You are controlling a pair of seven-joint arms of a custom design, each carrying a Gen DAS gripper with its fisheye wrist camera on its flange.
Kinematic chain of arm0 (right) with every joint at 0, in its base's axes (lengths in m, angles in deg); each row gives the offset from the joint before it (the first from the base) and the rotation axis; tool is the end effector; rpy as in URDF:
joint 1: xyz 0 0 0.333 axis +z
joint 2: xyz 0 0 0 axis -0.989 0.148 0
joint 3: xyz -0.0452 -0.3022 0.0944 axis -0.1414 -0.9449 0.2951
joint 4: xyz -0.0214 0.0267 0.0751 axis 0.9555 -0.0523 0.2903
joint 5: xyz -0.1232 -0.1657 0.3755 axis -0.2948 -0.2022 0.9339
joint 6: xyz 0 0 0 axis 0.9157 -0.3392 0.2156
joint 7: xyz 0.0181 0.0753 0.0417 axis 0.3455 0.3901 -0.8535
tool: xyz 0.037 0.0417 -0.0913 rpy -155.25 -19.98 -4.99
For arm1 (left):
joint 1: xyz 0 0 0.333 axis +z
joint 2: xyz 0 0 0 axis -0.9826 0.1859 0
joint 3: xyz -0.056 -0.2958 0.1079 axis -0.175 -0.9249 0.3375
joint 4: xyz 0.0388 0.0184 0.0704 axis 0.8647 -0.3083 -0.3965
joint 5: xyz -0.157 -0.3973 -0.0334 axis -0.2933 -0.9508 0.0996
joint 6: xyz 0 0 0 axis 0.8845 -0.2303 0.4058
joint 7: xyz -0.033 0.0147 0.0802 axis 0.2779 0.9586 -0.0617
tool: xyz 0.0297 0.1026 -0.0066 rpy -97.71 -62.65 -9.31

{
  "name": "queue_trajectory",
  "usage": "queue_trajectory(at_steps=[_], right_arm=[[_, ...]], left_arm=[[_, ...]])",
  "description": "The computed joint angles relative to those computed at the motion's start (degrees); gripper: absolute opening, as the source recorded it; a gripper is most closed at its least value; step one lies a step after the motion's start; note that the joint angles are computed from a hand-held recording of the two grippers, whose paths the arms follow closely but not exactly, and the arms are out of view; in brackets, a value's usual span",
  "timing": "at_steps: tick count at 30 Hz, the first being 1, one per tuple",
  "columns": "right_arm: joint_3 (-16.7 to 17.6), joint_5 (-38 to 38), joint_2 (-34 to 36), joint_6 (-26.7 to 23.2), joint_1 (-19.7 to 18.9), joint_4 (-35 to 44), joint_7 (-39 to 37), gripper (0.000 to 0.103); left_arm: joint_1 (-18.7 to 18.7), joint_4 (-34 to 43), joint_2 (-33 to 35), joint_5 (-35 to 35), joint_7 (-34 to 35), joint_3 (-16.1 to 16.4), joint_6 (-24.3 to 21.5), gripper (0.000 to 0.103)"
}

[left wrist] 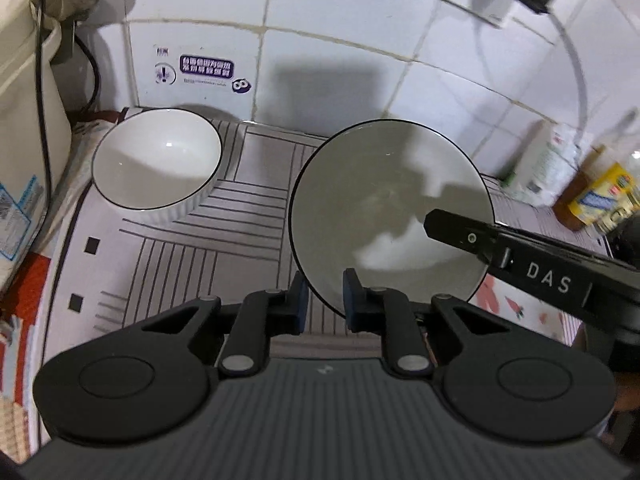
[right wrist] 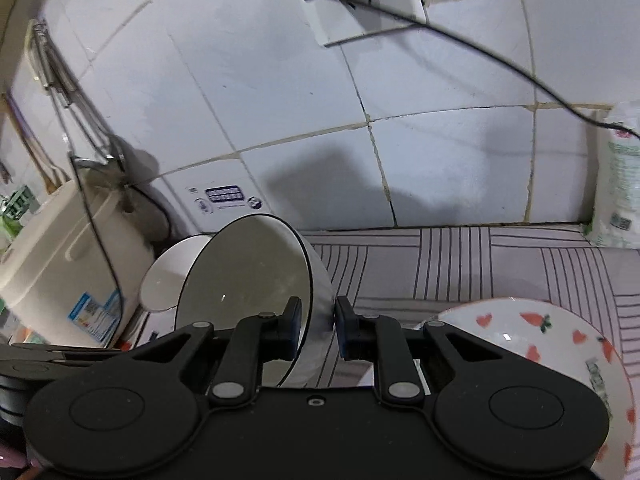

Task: Organize plates and bowls
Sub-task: 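Carry the held white bowl with the left gripper toward the large bowl, then lower the white bowl into the large bowl and open the left gripper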

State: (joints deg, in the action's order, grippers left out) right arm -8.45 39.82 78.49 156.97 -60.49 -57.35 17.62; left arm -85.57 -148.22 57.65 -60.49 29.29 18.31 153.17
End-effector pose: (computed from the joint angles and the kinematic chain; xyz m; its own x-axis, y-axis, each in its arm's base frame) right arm 0.5740 0.3020 0.4735 0.2691 -0.8966 -0.3518 -0.7585 0.0279 -0.6511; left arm 0.5362 -0.1166 0.4846 0.0337 -0.9650 0.2599 -0.8333 -0.1707 -0.5258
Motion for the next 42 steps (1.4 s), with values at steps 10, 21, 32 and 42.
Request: queue_trajectory(at_steps=[10, 21, 32, 42], right_arm=[[-2.0, 11.8, -10.7, -3.8, 2.9, -7.6, -8.0, 0.022], [-6.7, 25.0, -19.5, -3.0, 10.0, -16.5, -14.9, 0.022], [-8.8, 32.5, -22.6, -1.1, 14.9, -22.4, -21.3, 0.022], [-7.0, 31.3, -22.0, 1.9, 15.1, -24.5, -22.0, 0.022]], left_arm=[[0.2, -5.7, -10.9, 6.9, -3.0, -3.1, -3.6, 0.016], [-1.1, -12.9, -20.5, 12.4, -10.1, -4.9, -5.5, 0.016], [-2.5, -16.9, -23.8, 14.9, -13.1, -5.6, -8.3, 0.017], [-2.9, -16.1, -21.9, 14.7, -14.6, -4.9, -10.3, 0.017]])
